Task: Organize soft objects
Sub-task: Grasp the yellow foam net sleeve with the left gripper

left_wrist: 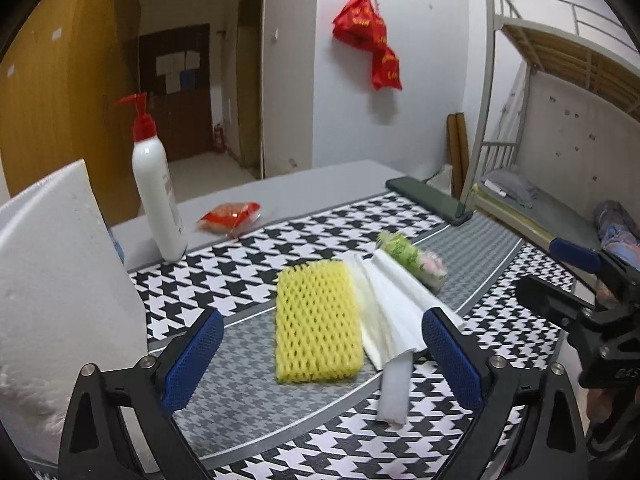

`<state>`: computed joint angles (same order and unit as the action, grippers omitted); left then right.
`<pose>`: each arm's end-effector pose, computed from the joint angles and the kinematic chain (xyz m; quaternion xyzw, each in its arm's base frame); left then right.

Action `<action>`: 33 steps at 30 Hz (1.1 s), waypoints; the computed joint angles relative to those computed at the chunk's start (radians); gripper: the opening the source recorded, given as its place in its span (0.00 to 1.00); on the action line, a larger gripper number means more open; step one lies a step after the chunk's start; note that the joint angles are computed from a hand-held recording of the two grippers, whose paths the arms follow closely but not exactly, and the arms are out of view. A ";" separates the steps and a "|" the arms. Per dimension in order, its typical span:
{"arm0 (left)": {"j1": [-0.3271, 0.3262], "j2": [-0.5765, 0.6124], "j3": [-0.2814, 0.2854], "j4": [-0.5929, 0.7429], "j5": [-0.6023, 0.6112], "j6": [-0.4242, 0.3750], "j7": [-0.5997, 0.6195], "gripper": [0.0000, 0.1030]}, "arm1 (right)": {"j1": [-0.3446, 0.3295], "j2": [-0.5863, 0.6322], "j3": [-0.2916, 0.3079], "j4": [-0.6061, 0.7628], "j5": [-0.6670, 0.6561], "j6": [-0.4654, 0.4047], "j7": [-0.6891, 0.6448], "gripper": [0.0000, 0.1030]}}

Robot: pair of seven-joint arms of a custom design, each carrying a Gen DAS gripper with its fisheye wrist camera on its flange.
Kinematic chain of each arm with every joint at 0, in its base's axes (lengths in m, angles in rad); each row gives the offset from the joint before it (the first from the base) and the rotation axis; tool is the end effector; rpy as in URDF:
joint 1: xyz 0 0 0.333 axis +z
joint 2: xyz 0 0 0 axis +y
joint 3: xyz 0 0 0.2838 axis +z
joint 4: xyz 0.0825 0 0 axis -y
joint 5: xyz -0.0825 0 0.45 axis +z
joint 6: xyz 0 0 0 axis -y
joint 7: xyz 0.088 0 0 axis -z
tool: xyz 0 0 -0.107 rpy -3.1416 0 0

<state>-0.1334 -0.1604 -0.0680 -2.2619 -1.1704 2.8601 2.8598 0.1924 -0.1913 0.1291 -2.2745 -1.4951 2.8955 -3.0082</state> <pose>0.5847 -0.0683 0.4241 -0.4657 0.7579 -0.3993 0.2219 0.5231 0.2374 0.4187 -0.6038 0.6155 -0.3463 0.3697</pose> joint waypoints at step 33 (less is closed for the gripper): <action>0.085 0.167 -0.062 0.112 0.448 -0.101 -0.388 0.28 | 0.018 0.145 -0.051 0.092 0.254 0.133 -0.337 1.00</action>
